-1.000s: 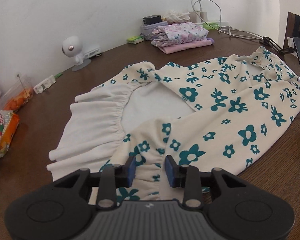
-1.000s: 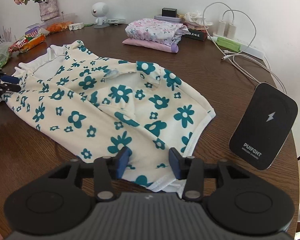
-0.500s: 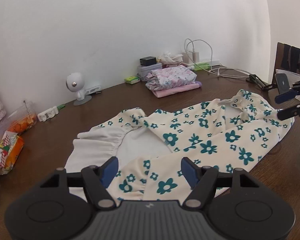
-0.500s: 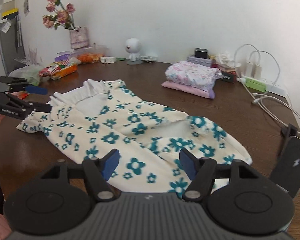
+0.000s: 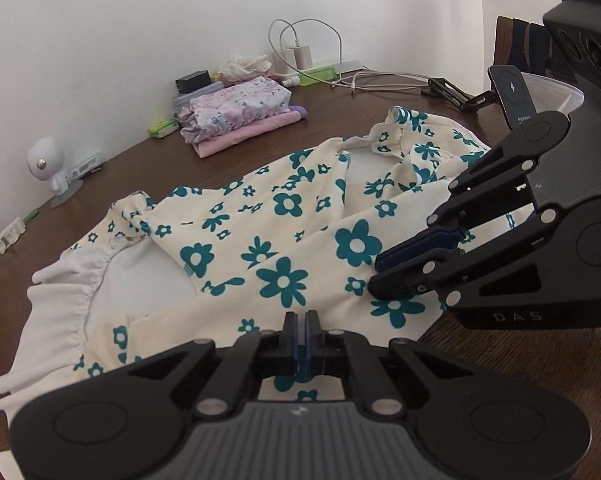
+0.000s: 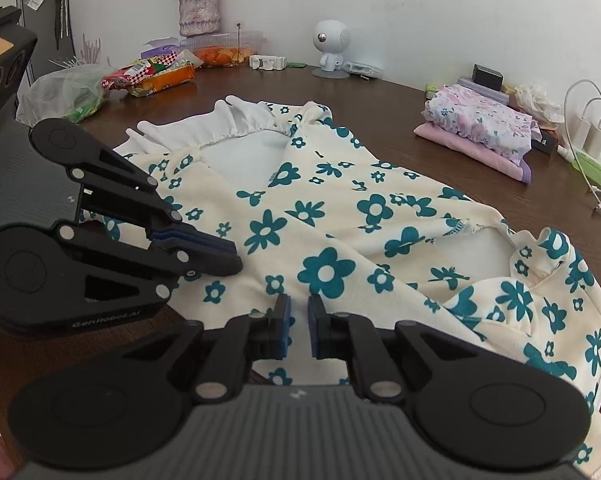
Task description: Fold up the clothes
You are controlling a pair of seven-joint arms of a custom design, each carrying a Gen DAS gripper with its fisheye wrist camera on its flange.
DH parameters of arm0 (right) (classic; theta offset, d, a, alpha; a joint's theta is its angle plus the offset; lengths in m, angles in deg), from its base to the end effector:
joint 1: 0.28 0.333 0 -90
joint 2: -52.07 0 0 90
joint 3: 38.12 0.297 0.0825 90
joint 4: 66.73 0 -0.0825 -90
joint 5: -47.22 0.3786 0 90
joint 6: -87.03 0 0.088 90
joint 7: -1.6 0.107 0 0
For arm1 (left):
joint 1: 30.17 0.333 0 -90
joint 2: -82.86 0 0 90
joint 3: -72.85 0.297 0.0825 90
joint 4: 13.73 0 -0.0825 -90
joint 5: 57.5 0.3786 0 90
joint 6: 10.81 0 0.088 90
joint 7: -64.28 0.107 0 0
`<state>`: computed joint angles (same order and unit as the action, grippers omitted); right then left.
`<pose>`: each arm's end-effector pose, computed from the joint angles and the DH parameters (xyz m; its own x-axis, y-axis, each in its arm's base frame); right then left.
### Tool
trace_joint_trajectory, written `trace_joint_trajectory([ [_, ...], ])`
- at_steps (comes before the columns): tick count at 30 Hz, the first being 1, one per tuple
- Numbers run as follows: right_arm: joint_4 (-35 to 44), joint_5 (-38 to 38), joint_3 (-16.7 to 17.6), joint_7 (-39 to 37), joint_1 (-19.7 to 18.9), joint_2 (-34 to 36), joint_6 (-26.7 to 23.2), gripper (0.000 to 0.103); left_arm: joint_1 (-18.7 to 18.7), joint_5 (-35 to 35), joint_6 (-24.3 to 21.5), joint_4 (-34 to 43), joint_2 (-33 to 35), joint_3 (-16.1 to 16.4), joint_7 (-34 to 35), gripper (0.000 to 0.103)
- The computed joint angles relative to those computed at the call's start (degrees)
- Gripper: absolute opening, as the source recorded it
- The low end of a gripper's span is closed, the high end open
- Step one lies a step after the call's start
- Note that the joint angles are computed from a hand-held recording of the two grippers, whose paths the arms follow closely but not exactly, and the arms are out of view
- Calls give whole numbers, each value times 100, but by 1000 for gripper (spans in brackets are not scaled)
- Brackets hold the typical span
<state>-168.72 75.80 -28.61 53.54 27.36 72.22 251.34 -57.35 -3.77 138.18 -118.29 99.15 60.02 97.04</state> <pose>0.5630 0.3778 0.4272 0.7564 -0.6537 -0.0209 -0.4702 -0.5213 -0.7122 0.4968 -0.4241 0.4169 -0.2971 -0.9393 -0.1716 -0.6633 0.3323 -0.6705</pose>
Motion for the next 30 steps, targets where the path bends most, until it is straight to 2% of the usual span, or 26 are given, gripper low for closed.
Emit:
trace_joint_trajectory([
  [2, -119, 194, 77, -116, -112, -127, 43, 9, 14, 101, 74, -168, -186, 31, -154, 2],
  [5, -501, 199, -90, 23, -160, -444, 245, 9, 79, 323, 54, -587, -600, 40, -487, 2],
  [10, -764, -46, -343, 496, -232, -524, 292, 5, 320, 50, -47, -885, -713, -79, -582, 1],
  [13, -831, 316, -118, 268, -422, -534, 471, 6, 302, 318, -62, -852, -666, -69, -928, 0],
  [16, -951, 626, -54, 172, -534, -674, 611, 6, 374, 375, 12, -1097, -915, -75, -1094, 3],
  [18, -1101, 533, -189, 305, -502, -820, 780, 6, 417, 503, -139, -1296, -1127, -83, -1320, 3],
  [21, -1190, -157, -617, 1029, -311, -838, 752, 6, 579, 309, -257, -1555, -1290, -104, -1458, 3],
  [23, -1139, -471, -742, 1377, -286, -712, 603, 6, 670, 357, -86, -1686, -1360, -109, -1633, 4],
  [25, -1183, -306, -578, 1295, -446, -740, 689, 6, 734, 351, 11, -1772, -1426, -130, -1704, 4],
  [28, -1244, -2, -396, 1121, -624, -784, 811, 6, 766, 439, -121, -1982, -1705, -197, -1888, 9],
  [30, -1364, -145, -516, 1260, -570, -889, 897, 7, 804, 494, -295, -2214, -1979, -250, -2060, 10],
])
